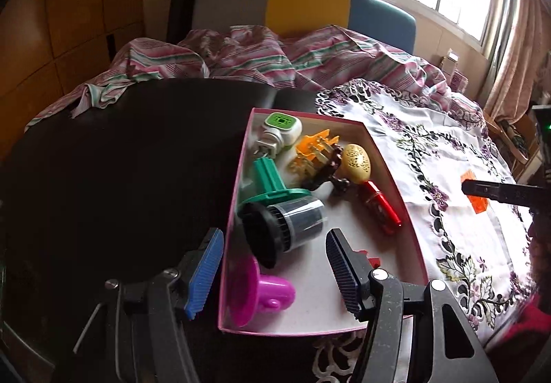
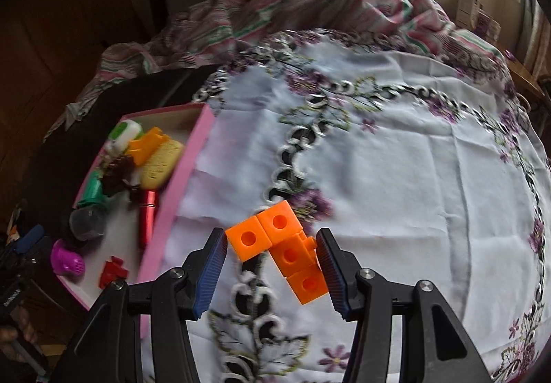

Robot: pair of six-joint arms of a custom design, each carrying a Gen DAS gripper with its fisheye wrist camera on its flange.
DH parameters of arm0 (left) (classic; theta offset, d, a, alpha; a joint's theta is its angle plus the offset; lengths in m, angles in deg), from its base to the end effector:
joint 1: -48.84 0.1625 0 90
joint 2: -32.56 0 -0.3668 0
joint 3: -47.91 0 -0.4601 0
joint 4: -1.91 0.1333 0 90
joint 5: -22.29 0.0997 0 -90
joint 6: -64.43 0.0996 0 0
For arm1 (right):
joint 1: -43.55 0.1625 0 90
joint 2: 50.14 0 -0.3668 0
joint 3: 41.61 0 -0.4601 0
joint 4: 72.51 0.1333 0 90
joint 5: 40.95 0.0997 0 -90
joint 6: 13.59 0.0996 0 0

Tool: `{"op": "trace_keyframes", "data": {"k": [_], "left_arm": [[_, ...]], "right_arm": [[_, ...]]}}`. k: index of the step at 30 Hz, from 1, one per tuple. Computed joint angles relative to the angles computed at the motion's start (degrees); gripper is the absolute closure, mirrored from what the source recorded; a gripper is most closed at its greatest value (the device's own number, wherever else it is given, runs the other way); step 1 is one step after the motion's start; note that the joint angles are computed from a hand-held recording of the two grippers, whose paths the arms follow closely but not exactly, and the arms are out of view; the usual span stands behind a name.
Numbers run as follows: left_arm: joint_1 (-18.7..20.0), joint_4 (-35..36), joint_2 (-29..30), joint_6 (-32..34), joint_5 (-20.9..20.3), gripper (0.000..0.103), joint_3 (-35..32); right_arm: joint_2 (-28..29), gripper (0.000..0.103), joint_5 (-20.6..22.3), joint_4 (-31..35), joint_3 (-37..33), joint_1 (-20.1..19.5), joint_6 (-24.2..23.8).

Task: Organize rigid objects
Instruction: 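Release the red K piece into the tray with the left gripper while the right lifts the orange cubes, then lower the orange cubes into the tray and open the right gripper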

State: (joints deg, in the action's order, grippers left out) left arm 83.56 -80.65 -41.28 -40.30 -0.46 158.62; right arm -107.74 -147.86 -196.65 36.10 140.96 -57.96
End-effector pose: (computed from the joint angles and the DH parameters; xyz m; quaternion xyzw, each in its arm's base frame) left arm -0.2947 -0.4782 0.1415 -0.1329 0.7878 -0.4506 0.3983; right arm 0.2000 -0.7287 0.2457 0.4125 -0.8910 0.0683 0.1767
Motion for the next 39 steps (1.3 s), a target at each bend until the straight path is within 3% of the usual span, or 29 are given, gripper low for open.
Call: {"op": "trace_keyframes", "data": {"k": [7, 12, 18, 25, 27, 39], "left_arm": [[-0.69, 5.39, -2.97, -7.16, -0.27, 0.035, 1.97], [-0.98, 9.11, -5.34, -12.92, -1.34, 0.035, 3.56], [-1.19, 12.56, -7.12, -17.74, -2.22, 0.035, 4.66], [-1.07, 12.61, -7.41, -17.97, -2.64, 0.034, 5.07], [-0.99, 13.16, -7.04, -18.25, -2.85, 0.031, 4.75], [-1.09, 19.04, -4.74, -22.53, -3.41, 0.025, 2.14]], "right_arm": [[-1.79, 0.049, 4.67, 3.64, 5.29, 4.07, -1.93], [-1.27, 0.049, 2.62, 4.26, 7.33, 6.0, -1.87], [1.18, 0.049, -1.91, 5.47, 6.87, 7.66, 2.31], [5.57, 0.048, -2.77, 10.87, 3.97, 7.6, 8.25], [5.98, 0.048, -3.15, 9.57, 4.57, 7.24, 8.94], [2.49, 0.047, 1.51, 3.93, 8.79, 5.46, 5.42]]}}
